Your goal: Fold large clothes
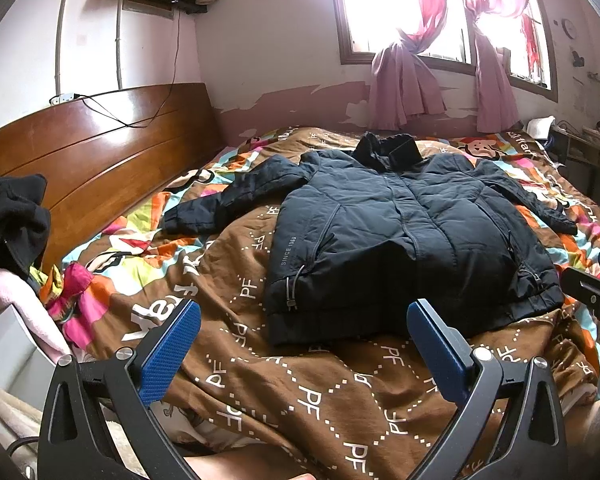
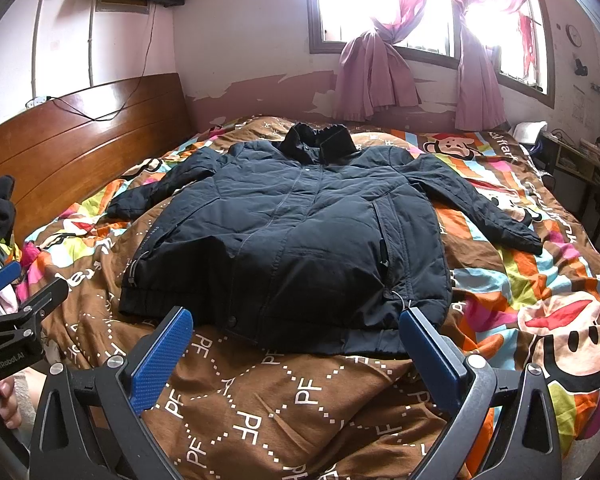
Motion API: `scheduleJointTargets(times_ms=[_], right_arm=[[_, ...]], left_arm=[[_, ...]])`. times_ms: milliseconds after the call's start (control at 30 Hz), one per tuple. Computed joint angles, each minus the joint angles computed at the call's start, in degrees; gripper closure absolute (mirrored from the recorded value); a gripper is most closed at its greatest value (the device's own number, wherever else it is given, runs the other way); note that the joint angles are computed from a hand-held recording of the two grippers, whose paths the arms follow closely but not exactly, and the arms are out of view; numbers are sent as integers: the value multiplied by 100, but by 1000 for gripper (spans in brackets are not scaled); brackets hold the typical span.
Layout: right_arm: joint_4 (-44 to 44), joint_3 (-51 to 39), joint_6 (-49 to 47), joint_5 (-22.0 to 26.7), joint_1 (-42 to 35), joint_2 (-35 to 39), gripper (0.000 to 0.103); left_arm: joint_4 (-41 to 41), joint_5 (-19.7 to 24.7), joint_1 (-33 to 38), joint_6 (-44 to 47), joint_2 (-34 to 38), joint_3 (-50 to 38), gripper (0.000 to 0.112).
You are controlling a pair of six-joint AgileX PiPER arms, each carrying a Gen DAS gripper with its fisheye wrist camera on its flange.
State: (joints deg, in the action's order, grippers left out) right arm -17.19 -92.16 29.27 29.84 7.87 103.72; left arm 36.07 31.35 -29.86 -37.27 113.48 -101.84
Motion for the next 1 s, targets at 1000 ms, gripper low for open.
scheduleJointTargets(times_ms=[1000], right_arm=[[-10,69,10,-78,-16,-33,0]], left_arm=[[85,12,-25,-69,2,4,11]])
